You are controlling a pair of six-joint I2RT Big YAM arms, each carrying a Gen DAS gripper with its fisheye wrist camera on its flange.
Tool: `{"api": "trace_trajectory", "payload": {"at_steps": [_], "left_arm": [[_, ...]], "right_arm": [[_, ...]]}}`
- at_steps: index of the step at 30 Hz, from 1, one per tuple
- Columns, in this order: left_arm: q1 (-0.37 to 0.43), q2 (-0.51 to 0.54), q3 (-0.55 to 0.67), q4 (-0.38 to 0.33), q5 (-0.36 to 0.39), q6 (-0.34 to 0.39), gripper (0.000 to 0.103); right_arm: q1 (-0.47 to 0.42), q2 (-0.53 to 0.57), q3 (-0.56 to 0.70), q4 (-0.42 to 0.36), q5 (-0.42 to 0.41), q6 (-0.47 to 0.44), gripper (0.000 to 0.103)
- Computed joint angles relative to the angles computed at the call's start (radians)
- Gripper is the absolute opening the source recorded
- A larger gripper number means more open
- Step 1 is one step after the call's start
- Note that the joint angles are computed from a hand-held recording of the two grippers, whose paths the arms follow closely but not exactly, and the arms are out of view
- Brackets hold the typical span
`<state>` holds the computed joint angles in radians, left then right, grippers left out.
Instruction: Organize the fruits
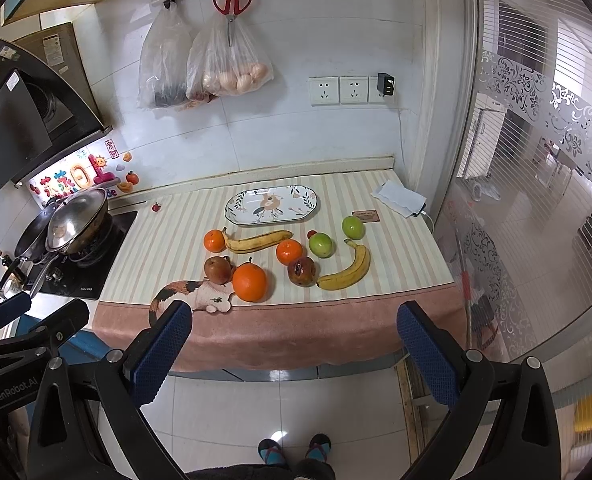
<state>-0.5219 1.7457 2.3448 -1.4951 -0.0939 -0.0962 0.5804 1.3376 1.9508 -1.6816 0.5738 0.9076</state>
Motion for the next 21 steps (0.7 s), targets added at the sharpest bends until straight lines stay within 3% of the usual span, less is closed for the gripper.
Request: {"api": "trace_trajectory", "payload": {"at_steps": [21], "left_arm": [[0.000, 0.004, 0.005, -0.001, -0.002, -0.001, 0.103]], "right_arm": [[-0.024, 0.019, 0.016, 0.012, -0.013, -0.021, 0.103]]}}
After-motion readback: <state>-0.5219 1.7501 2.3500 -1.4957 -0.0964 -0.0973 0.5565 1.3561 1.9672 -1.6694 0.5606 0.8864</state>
